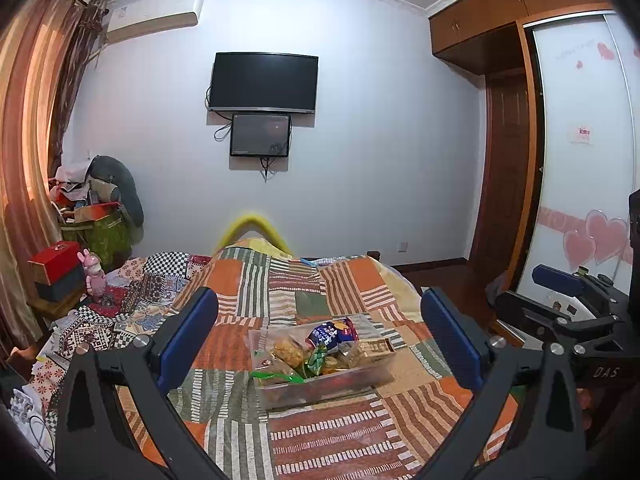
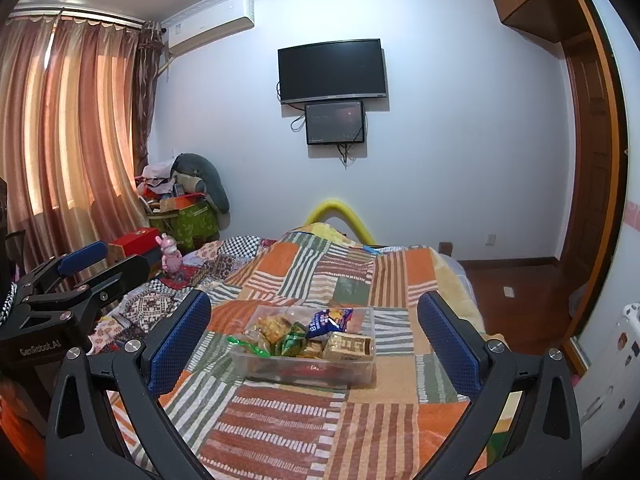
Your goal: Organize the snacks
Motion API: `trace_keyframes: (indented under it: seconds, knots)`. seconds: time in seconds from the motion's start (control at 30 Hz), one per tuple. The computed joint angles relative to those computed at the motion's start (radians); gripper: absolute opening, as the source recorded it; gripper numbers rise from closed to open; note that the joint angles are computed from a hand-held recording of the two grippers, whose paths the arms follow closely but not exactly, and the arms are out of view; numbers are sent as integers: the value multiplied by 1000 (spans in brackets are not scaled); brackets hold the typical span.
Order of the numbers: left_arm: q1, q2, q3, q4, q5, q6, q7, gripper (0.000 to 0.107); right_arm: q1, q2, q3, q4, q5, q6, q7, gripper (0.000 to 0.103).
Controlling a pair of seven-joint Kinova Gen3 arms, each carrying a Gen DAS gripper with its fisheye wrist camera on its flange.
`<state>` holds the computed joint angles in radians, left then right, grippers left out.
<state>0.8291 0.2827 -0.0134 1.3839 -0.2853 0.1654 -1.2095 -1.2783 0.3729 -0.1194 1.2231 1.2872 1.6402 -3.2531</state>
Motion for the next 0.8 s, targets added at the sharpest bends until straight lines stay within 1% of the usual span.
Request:
trace_keyframes:
  seconds: [0.1, 0.27, 0.43, 0.53, 0.63, 0.8]
  knots:
    - [15, 2, -16, -1, -10, 0, 7, 103, -2, 5, 3, -8, 2, 8, 5, 103]
    - [-22, 2, 32, -3, 9, 0, -29, 103, -7, 11, 9, -20, 1, 17, 16, 103]
    - [-23, 0, 37, 4, 19, -5, -55, 103, -7, 11, 12, -20, 0, 16, 15, 103]
    - [-60, 4, 85, -6, 41, 12, -97, 103, -7, 11, 12, -19, 0, 16, 16, 103]
    - [-61, 4, 85, -4, 53, 11, -108, 103, -8, 13, 13, -23, 0, 17, 18, 103]
    - [-44, 1, 63, 3, 54, 1, -106, 103, -9, 15, 14, -28, -5, 16, 13, 103]
